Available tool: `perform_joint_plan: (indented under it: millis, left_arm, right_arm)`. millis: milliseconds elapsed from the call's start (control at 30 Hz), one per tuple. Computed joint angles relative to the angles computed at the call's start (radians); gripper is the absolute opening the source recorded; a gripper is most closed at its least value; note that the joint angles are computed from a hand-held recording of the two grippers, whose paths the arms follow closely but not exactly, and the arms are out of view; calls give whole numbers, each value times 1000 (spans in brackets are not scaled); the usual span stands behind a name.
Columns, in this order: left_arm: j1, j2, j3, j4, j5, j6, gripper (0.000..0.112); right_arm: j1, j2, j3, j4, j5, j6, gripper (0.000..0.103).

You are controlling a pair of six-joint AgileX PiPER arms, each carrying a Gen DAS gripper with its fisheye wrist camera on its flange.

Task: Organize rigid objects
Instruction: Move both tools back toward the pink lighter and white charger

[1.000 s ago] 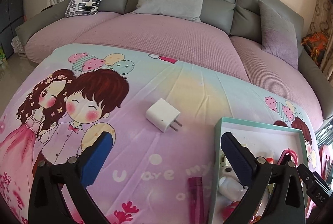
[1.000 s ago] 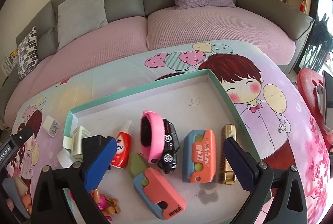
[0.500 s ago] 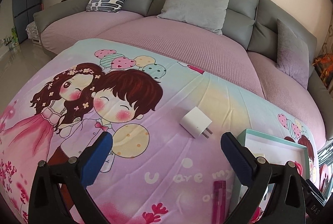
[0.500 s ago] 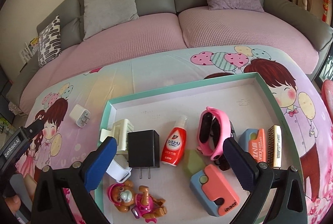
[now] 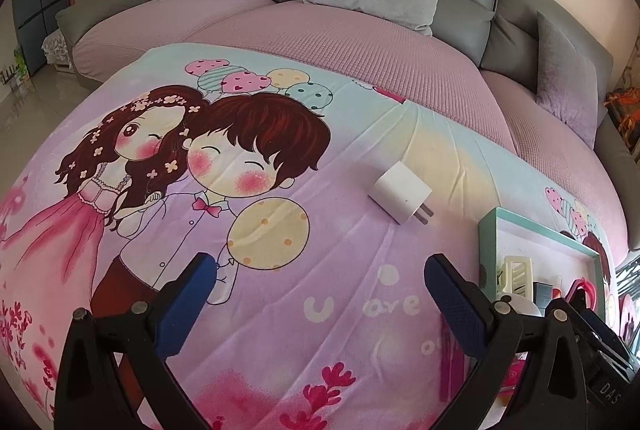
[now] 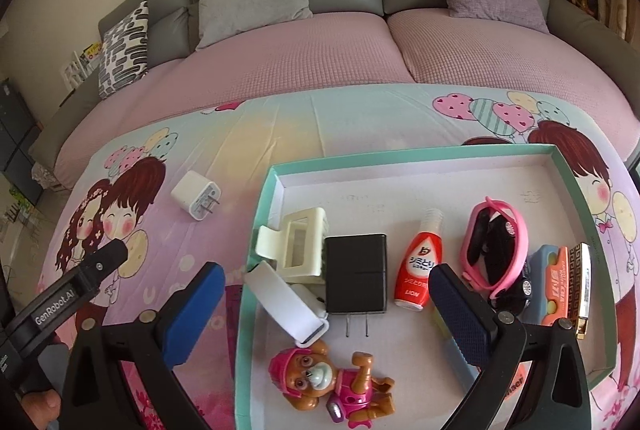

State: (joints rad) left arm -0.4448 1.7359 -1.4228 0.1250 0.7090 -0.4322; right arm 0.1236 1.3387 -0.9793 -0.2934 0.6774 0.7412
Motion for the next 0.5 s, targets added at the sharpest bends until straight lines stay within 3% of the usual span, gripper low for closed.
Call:
perform_joint_plan:
  millis: [500]
  left_arm:
    - [80,22,-4,-79,35,91,103]
  right_arm:
    - [106,87,-48,-43,9,41,103]
